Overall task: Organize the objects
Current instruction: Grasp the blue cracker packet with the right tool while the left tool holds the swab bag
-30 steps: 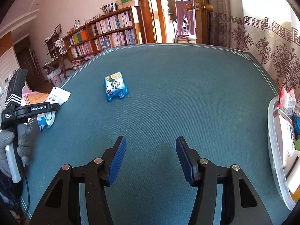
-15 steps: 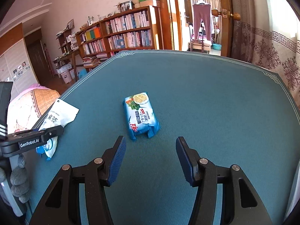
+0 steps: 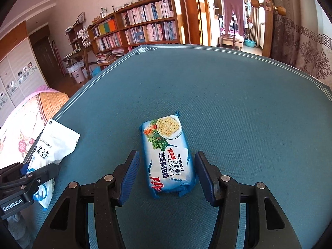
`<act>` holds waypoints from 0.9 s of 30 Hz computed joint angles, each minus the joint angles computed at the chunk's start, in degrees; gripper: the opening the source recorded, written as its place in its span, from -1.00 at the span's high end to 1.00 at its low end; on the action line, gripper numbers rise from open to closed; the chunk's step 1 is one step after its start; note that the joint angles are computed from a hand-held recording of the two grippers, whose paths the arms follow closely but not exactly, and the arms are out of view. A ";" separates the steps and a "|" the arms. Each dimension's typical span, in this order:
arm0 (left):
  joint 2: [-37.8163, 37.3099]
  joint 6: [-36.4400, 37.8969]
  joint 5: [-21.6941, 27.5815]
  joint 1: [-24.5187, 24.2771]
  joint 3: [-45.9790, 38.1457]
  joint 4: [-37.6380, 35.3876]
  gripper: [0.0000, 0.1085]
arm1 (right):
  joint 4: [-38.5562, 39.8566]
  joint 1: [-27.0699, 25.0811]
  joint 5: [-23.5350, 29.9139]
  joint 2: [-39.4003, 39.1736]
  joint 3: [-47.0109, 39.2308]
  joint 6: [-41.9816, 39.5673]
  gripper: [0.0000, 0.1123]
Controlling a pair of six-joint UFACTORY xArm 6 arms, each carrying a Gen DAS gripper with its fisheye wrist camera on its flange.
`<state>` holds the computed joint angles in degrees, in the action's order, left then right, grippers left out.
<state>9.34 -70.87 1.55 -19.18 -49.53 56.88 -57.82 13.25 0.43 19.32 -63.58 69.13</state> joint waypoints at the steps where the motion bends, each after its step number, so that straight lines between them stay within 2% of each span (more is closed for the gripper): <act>1: 0.00 -0.26 0.03 -0.13 -0.05 0.40 0.11 | -0.13 0.16 0.09 0.31 -0.38 0.03 -0.01; 6: -0.12 -0.23 -0.03 -0.60 0.02 0.52 0.11 | -0.01 1.96 4.42 0.45 -1.52 -1.55 -0.01; 9: -0.21 -0.23 -0.12 -0.67 -0.02 0.75 0.11 | -2.75 3.10 7.67 0.41 -2.34 0.04 0.17; 14: -0.37 -0.67 -0.31 -0.91 0.06 1.61 0.11 | -6.90 2.46 6.36 -1.60 0.30 4.06 0.23; 27: -1.34 -2.72 -0.29 -3.26 0.41 5.22 0.11 | -32.13 -1.46 0.93 -12.74 11.60 34.40 0.25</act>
<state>8.00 -73.59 1.26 -22.44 -49.12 62.10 -89.95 11.80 1.35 6.58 -51.98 103.53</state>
